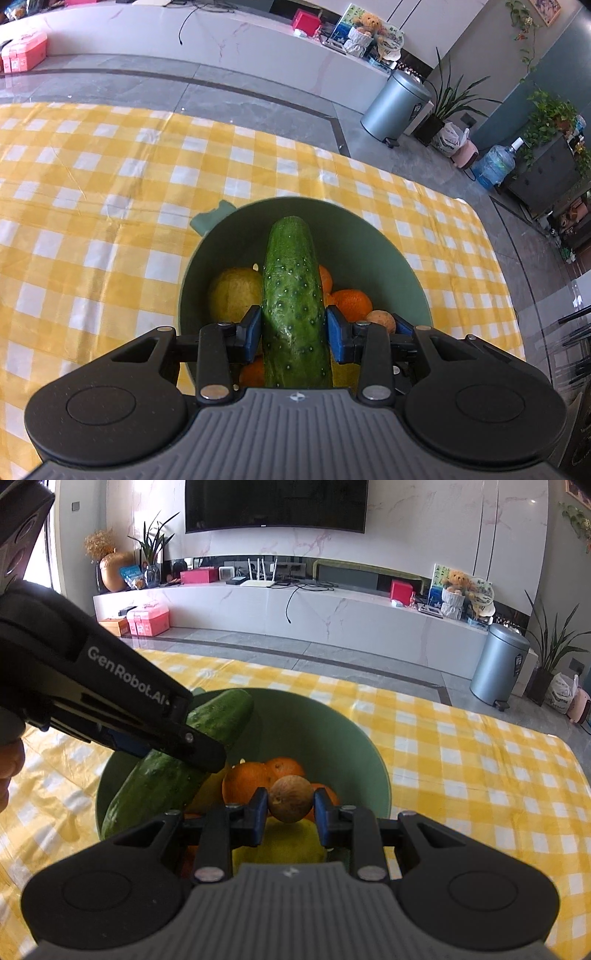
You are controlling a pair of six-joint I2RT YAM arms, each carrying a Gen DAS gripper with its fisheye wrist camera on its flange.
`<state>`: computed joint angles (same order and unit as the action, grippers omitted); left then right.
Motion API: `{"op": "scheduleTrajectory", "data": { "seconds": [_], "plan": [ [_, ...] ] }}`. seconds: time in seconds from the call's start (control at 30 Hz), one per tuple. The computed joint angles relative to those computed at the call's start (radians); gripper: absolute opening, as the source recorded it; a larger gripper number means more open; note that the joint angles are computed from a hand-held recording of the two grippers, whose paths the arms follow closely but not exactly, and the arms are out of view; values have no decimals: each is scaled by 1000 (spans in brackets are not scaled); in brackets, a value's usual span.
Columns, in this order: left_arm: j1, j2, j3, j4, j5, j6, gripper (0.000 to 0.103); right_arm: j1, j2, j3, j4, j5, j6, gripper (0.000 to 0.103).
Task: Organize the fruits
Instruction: 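Carry the cucumber and kiwi over the green colander and lower them in, then open both grippers to release the cucumber and kiwi into the colander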
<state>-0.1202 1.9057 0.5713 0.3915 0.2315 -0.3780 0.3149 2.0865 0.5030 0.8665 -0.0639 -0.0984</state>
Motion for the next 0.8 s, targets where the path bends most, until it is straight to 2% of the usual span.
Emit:
{"op": "scheduleTrajectory", "data": {
  "seconds": [0.3,0.5,0.57,0.63,0.73,0.8],
  "plan": [
    [3,9,-11,34,15,14,43,7,14,6,-2,11,-13,23],
    [0,-33,-52,61,-5,16,56,18,-2,3,-24,33,-7,26],
    [6,-55,-73,75,2,13,62,21,-2,-4,-22,32,-5,35],
    [7,-81,-89,78,-1,20,63,29,2,-15,-5,48,-4,46],
    [5,-120,-114,81,-15,32,66,46,-5,-36,14,76,-8,56],
    [4,-153,-132,76,-19,36,66,57,-19,-53,23,95,-15,58]
  ]
}}
